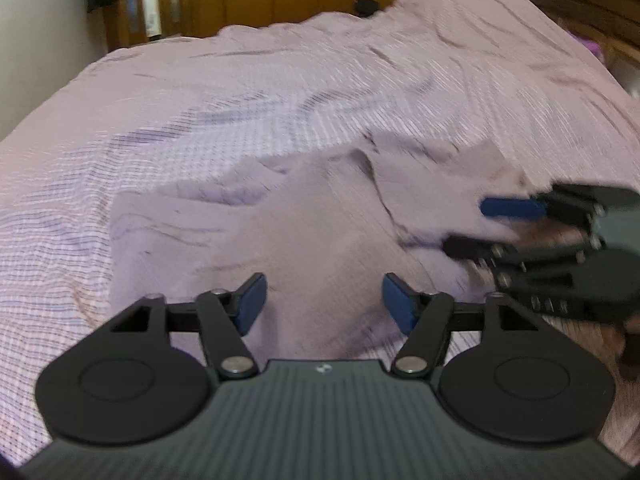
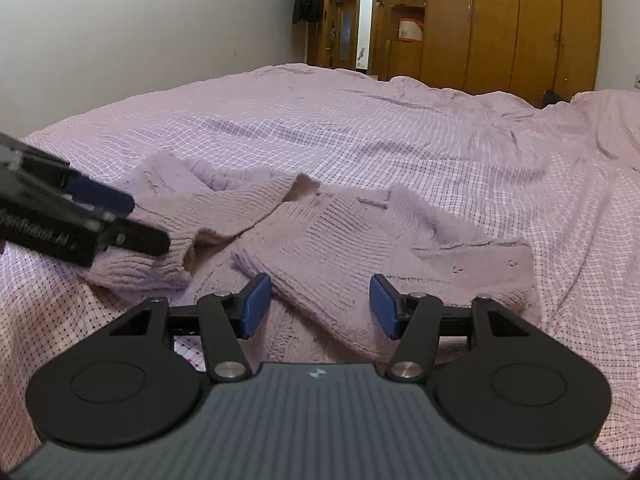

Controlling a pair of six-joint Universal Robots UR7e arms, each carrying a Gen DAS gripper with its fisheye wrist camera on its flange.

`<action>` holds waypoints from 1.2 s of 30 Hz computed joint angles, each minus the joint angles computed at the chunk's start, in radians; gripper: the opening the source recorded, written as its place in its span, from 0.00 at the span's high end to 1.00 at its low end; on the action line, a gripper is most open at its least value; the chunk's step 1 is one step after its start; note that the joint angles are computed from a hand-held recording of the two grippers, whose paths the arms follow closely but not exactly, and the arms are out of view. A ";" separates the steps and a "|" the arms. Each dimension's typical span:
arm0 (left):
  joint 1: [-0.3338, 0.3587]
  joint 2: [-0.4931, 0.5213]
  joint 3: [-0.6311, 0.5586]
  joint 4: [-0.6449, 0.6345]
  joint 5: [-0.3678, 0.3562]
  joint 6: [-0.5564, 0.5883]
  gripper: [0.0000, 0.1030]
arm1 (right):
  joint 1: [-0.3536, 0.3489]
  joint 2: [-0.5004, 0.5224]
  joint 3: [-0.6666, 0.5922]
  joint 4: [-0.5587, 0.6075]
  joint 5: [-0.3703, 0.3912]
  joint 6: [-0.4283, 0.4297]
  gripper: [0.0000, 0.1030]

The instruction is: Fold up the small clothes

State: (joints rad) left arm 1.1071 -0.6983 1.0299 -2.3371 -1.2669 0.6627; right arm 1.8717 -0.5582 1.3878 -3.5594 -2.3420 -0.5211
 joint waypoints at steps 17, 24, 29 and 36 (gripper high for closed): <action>0.009 -0.028 0.149 -0.219 0.002 0.198 0.84 | -0.007 0.036 -0.032 -0.024 -0.022 -0.004 0.41; 0.017 -0.005 0.059 -0.226 -0.010 0.164 0.88 | -0.010 0.056 -0.067 -0.057 -0.051 -0.012 0.91; 0.025 0.065 -0.090 -0.246 0.017 0.166 0.88 | -0.003 0.087 -0.129 -0.169 -0.081 -0.101 0.93; 0.043 0.240 -0.429 -0.193 0.057 0.141 0.88 | -0.009 0.088 -0.225 -0.230 -0.114 -0.208 0.94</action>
State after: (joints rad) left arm 1.1504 -0.4580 0.6006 -2.5304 -1.2099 0.8034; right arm 1.8629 -0.4706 1.1625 -3.7894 -2.4561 -0.7294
